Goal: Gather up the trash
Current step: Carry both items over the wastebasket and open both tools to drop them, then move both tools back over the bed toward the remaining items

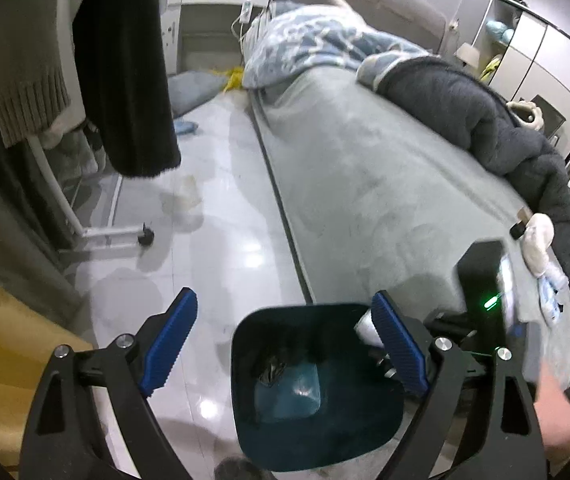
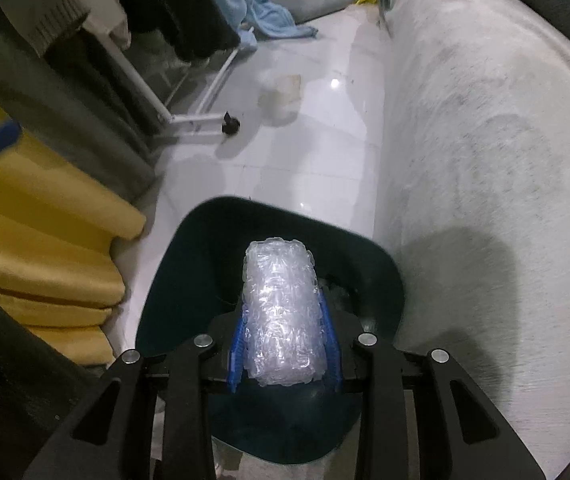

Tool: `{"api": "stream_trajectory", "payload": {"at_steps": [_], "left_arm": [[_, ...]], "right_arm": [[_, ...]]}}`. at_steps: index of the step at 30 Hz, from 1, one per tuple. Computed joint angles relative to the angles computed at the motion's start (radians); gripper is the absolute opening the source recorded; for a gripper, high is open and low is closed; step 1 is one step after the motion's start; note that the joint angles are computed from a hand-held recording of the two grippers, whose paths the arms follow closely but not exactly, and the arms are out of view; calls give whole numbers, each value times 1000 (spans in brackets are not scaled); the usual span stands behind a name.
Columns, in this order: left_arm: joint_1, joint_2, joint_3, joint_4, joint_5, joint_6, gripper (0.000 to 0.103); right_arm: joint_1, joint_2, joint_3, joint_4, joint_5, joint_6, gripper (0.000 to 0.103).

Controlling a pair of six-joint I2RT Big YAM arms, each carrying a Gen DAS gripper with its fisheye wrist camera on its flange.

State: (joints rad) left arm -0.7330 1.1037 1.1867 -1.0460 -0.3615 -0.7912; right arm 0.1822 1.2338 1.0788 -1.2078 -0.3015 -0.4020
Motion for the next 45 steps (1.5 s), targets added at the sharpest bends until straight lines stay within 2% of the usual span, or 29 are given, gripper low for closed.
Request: {"api": "stream_trajectory", "payload": {"at_steps": [3, 5, 8, 14, 17, 21, 26, 35, 38, 45], "left_arm": [[-9, 0, 16, 7, -28, 28, 87], [-11, 3, 26, 22, -26, 50, 84], [-20, -1, 45, 48, -37, 81, 84], [-68, -10, 87, 113, -86, 129, 84], [-99, -2, 110, 135, -126, 165, 84], [-126, 9, 131, 163, -144, 210, 84], [-147, 23, 150, 208, -146, 216, 84], [-165, 81, 192, 249, -118, 207, 84], [-180, 104, 214, 249, -127, 211, 84], [-209, 169, 266, 246, -114, 234, 84]], "right_arm": [[15, 3, -13, 2, 21, -3, 39], [26, 2, -22, 7, 38, -3, 54], [35, 0, -27, 3, 43, -7, 68], [42, -42, -42, -1, 31, -34, 75], [23, -81, -39, -1, -8, -55, 78], [-16, -142, -39, 19, -57, -92, 80], [-92, -191, -28, 37, -109, -150, 81], [-301, -216, 12, 30, -207, -257, 83], [-365, -221, 28, 41, -227, -301, 84], [-509, -190, 96, 4, -281, -419, 89]]}}
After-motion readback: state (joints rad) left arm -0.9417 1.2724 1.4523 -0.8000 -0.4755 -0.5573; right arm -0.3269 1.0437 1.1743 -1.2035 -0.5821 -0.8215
